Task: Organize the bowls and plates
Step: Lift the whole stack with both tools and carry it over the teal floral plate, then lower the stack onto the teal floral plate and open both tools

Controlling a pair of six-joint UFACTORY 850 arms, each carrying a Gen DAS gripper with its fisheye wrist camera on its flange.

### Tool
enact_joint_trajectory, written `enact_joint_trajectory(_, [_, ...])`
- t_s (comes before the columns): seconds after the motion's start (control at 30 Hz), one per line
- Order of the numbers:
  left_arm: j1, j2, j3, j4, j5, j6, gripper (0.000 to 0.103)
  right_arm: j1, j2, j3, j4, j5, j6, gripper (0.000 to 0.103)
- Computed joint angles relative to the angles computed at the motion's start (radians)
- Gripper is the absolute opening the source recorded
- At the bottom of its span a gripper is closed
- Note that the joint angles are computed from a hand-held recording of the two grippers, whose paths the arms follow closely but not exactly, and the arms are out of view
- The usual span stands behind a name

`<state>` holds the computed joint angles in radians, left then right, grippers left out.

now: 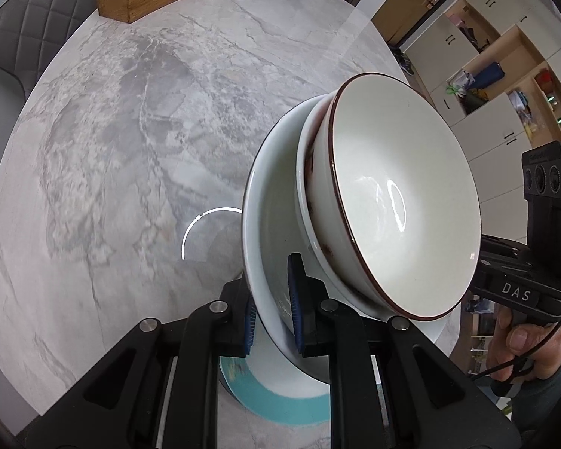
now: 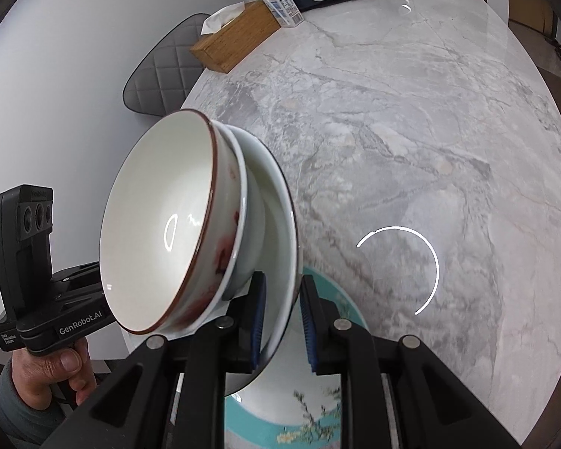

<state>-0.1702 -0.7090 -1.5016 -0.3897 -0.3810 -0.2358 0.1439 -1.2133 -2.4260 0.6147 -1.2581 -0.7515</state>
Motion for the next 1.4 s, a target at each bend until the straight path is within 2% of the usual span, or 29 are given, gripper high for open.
enact_joint_trajectory(0.13, [-0.025,0.032,0.062,-0.024,0.015,0.006,0.013,-0.013,0.132,0.238,0.007,0.085,-0.059,0.020])
enact_joint_trajectory(0.23, [-0.036,0.037,0.099,-0.089,0.022,0.069,0.013,-0.019,0.193,0.362,0.010,0.139,-0.076,0.020])
enact_joint_trajectory(0.37, [-0.053,0.032,0.140,-0.177,0.028,0.165,0.013,-0.025,0.245,0.476,0.003,0.201,-0.081,0.020])
enact_joint_trajectory(0.47, [-0.069,0.029,0.160,-0.177,0.036,0.169,0.013,-0.030,0.273,0.543,-0.007,0.241,-0.083,0.020])
enact_joint_trajectory(0.57, [-0.080,0.024,0.174,-0.189,0.044,0.181,0.013,-0.033,0.285,0.586,-0.008,0.272,-0.091,0.020])
enact_joint_trajectory(0.8, [-0.109,0.017,0.181,-0.060,0.076,0.058,0.013,-0.039,0.299,0.658,-0.011,0.330,-0.109,0.020])
enact_joint_trajectory(1.0, [-0.124,0.008,0.168,0.028,0.077,-0.031,0.013,-0.040,0.300,0.663,-0.009,0.337,-0.118,0.020])
enact_joint_trajectory(1.4, [-0.127,0.002,0.164,0.097,0.098,-0.111,0.013,-0.041,0.311,0.684,-0.004,0.356,-0.129,0.020])
